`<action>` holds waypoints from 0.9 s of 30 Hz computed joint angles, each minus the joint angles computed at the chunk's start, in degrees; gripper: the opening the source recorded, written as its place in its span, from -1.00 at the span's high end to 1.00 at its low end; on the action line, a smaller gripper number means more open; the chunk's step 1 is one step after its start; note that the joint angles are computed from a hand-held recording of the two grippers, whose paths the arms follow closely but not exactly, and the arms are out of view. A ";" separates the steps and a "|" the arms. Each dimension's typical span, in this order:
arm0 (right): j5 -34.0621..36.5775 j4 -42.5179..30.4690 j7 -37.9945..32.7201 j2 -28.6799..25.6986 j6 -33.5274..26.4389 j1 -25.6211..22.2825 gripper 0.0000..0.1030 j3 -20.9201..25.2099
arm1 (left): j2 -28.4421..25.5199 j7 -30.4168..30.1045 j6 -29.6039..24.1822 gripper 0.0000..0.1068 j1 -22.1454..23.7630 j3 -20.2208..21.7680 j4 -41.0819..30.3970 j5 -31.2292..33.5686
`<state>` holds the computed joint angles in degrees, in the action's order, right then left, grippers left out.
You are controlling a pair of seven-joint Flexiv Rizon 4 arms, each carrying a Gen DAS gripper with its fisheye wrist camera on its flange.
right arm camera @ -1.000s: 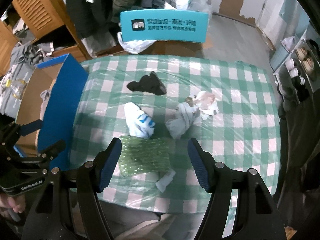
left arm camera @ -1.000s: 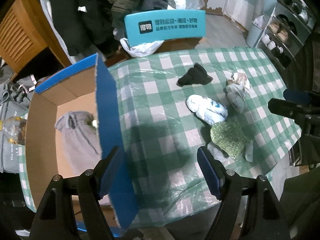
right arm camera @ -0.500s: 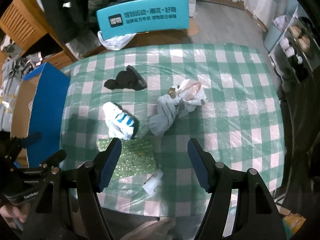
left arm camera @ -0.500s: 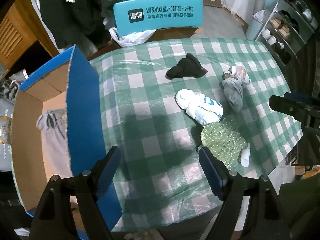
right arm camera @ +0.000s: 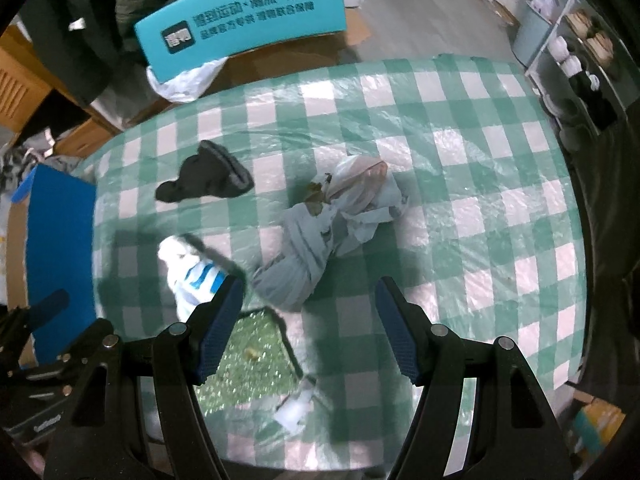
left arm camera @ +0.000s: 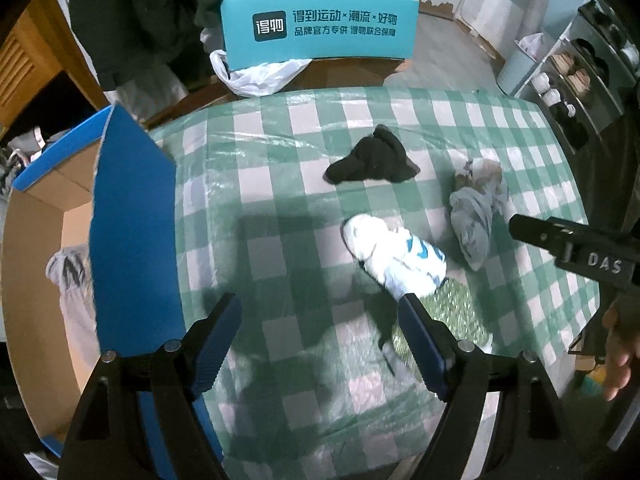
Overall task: Organize soft objects
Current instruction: 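Withdraw both tools from the box back over the remaining table items, then grasp the white plastic bag bundle with the right tool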
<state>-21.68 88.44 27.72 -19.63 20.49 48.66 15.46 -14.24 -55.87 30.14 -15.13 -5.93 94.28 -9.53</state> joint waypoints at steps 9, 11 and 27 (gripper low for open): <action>1.55 1.71 -1.41 -0.66 2.09 -2.10 -0.32 -0.53 | -4.75 -2.70 -1.81 -0.53 -1.13 -0.61 -4.58 0.80; 2.22 2.19 -1.47 -0.89 2.66 -2.61 -0.32 -0.61 | -5.78 -3.51 -2.32 -0.53 -1.41 -0.63 -5.61 0.96; 4.46 5.40 -0.60 -2.41 7.66 -4.37 -0.32 -0.79 | -9.11 -6.73 -5.58 -0.53 -1.64 -0.57 -8.06 -0.10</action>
<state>-17.23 93.84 27.13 -22.03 28.15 44.29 14.67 -23.35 -62.61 24.56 -16.77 -6.50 86.22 -9.63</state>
